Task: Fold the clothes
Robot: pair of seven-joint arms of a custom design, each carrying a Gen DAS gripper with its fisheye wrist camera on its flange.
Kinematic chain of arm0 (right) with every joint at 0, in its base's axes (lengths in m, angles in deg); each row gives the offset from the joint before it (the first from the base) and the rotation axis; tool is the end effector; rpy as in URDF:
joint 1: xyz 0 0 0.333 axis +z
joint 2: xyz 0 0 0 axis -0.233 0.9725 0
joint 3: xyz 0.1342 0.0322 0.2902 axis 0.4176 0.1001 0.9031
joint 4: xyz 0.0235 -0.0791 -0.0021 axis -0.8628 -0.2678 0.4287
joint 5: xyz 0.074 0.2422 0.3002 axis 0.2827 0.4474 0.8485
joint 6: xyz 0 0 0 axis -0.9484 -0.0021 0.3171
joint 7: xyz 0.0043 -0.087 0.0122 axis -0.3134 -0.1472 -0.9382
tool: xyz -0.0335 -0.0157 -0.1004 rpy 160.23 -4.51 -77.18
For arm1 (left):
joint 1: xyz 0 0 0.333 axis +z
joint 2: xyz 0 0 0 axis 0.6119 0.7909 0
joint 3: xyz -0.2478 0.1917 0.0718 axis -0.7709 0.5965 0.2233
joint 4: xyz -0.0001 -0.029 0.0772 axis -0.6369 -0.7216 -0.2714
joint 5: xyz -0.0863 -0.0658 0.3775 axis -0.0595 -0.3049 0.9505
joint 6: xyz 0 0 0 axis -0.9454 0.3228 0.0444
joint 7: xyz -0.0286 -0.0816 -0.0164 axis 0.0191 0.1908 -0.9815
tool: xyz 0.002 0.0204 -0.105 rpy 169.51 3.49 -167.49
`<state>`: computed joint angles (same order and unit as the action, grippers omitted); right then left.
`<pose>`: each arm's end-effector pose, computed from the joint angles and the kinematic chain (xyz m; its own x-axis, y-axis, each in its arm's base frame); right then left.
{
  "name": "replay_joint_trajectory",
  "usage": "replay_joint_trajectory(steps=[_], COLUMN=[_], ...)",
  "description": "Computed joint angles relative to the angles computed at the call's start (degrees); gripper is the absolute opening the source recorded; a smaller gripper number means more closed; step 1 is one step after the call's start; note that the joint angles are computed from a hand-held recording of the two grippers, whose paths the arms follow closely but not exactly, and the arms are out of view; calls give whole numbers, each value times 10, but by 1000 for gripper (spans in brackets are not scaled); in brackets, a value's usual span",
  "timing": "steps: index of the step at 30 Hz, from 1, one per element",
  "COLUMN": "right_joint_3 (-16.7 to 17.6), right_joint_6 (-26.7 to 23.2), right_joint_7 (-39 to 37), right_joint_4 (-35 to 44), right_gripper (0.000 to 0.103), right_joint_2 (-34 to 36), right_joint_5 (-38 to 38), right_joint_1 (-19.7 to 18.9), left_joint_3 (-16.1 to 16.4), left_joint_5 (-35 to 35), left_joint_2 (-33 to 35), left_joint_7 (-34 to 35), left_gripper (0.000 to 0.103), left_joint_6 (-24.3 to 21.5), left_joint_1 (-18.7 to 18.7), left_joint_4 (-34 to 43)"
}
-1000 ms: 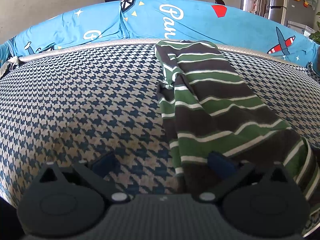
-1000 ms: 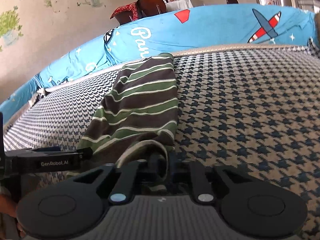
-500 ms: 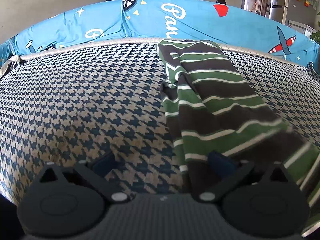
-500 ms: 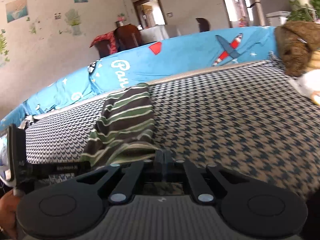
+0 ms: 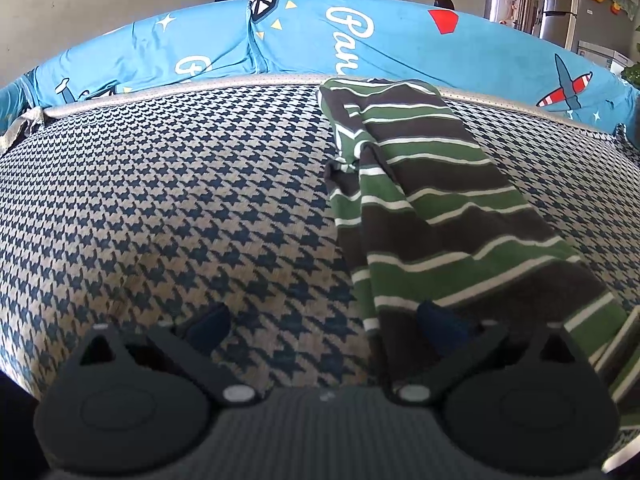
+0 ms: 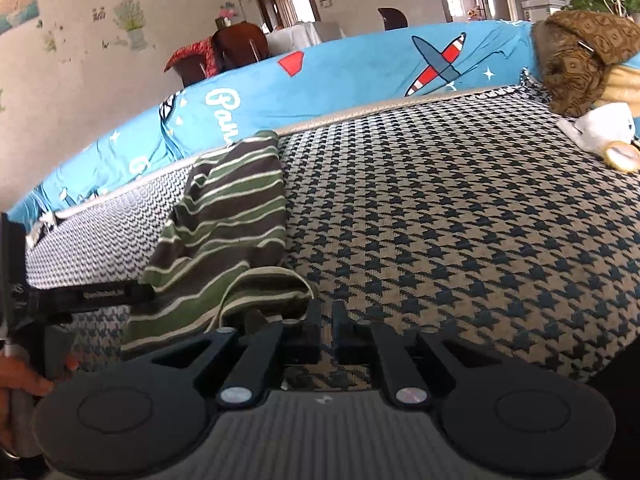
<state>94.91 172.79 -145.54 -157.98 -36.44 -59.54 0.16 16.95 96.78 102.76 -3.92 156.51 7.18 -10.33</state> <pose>0.4465 0.2171 0.4366 -0.3426 -0.9111 -0.2293 -0.5042 0.3842 -0.7734 0.6095 -0.3796 0.4301 -0.3107 -0.9504 0.0107 -0.6812 0.2149 -0.6999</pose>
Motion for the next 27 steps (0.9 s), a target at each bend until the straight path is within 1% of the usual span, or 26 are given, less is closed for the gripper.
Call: replay_joint_trajectory(steps=[3,5,8,15,16,17,18,20,21,26,27], right_joint_3=[-1,-4,-9,-23,-25,-26,-28,-27,-24,-5,1], right_joint_6=[1,1,-2,14,17,15,17,11,-4,-53,-66], right_joint_7=[-6,-21,-34,-29,-26,-21,-18,-3,1,41,38], right_joint_4=[13,20,29,58,62,66,67,65,61,27,22], right_gripper=[17,23,23,23,21,11,8,6,6,4,4], right_joint_2=[15,25,39,74,79,83,84,78,71,18,10], right_joint_5=[-7,0,11,-26,-33,-42,-47,-58,-59,-9,5], right_joint_1=[0,2,4,6,7,9,10,15,19,31,34], left_joint_3=[0,0,-2,-1,-1,-2,-2,-3,-3,-8,-10], left_joint_5=[-1,-2,-6,-9,-11,-12,-13,-16,-17,-25,-28], left_joint_2=[-1,-1,0,2,2,2,2,2,2,-3,-6], left_joint_7=[-1,-1,1,4,6,7,9,11,12,23,27], left_gripper=[103,103,103,103,103,103,103,103,103,103,103], left_joint_6=[0,1,1,3,3,3,3,3,3,3,4], left_joint_1=[0,0,2,1,1,2,2,3,3,8,10], left_joint_4=[-1,-2,-1,-1,-1,-1,0,0,0,-7,-11])
